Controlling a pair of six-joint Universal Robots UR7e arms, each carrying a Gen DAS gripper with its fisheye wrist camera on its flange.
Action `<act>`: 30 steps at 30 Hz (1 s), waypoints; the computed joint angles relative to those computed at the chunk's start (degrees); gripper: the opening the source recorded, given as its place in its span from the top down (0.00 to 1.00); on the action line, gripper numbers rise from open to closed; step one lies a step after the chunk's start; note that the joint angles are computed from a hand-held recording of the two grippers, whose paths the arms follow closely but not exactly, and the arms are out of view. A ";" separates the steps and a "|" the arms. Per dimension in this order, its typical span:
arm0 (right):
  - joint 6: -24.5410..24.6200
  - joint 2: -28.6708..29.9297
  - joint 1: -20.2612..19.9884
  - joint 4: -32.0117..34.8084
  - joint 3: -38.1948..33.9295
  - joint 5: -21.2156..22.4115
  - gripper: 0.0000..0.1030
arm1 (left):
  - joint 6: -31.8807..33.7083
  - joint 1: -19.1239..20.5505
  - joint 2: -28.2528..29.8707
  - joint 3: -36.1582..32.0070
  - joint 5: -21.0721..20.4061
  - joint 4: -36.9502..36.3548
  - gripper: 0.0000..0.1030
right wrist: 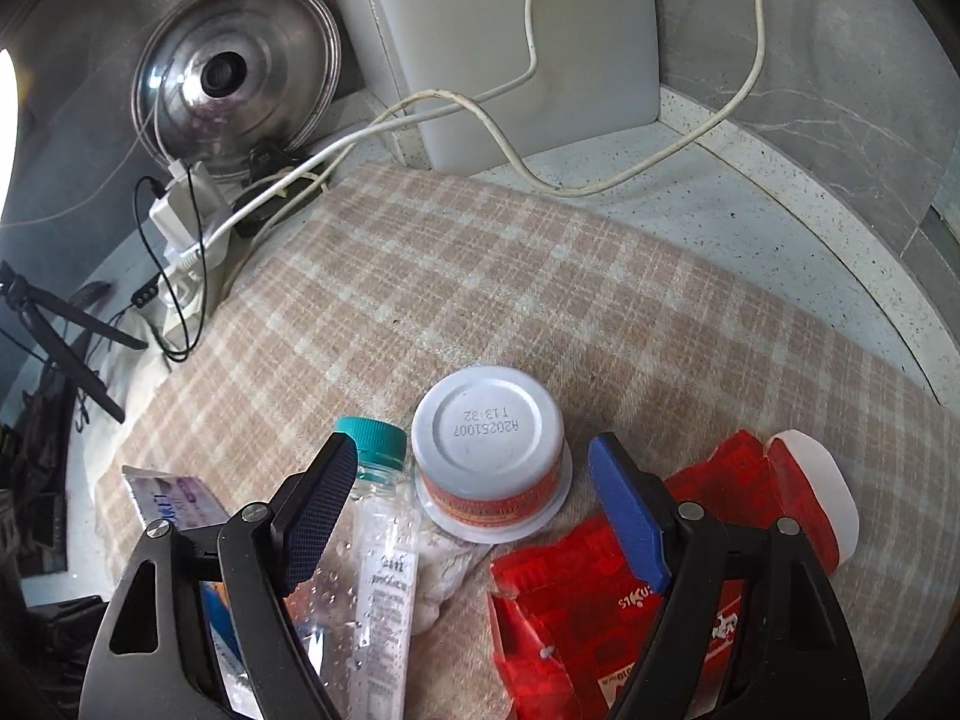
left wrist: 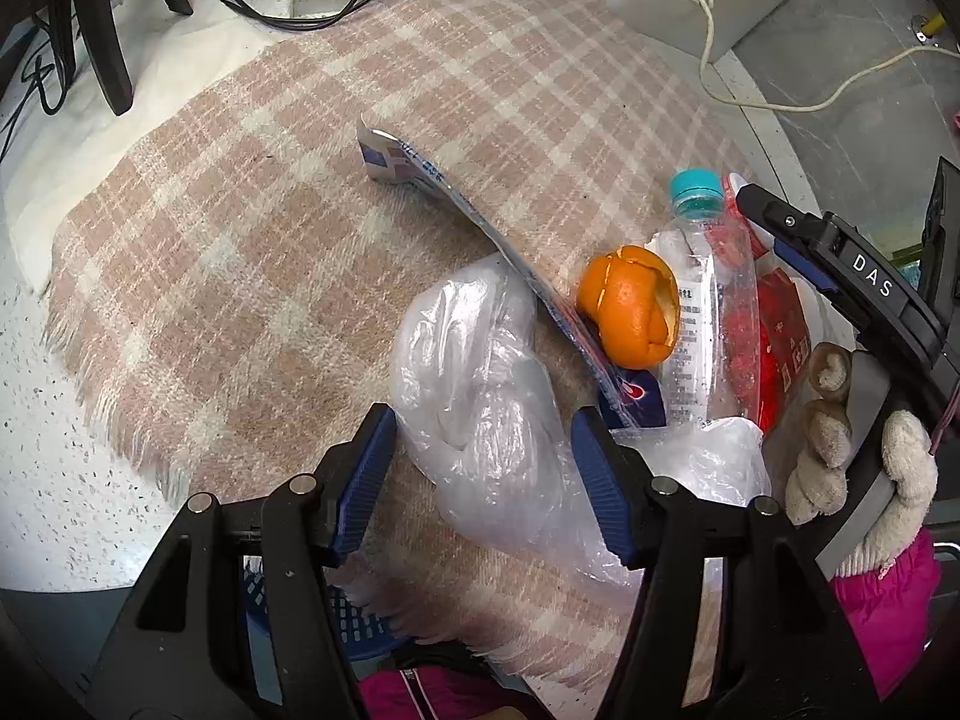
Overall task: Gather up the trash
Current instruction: 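Grasp the clear plastic bag with the left tool while the right tool grasps the red-lidded cup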
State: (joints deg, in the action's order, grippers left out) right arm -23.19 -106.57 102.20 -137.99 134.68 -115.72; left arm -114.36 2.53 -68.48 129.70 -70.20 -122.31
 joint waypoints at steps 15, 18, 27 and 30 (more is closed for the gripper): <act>-2.71 2.19 -1.42 -2.41 0.66 -1.62 0.32 | 1.82 1.75 2.27 -1.80 0.11 1.77 0.49; -3.77 3.28 -0.97 -3.59 0.97 -2.95 0.32 | 1.91 1.93 2.46 -1.94 0.16 2.02 0.56; -3.54 2.82 1.10 -4.29 0.87 -3.66 0.42 | 0.64 0.64 0.52 -0.87 0.80 2.46 0.69; -2.89 1.62 1.86 -3.92 0.41 -3.15 0.42 | 0.53 0.04 -0.08 -1.23 1.12 3.71 0.69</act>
State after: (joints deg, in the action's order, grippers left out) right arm -26.08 -104.95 104.06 -141.91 135.10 -118.87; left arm -113.83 2.57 -68.56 128.46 -69.08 -118.60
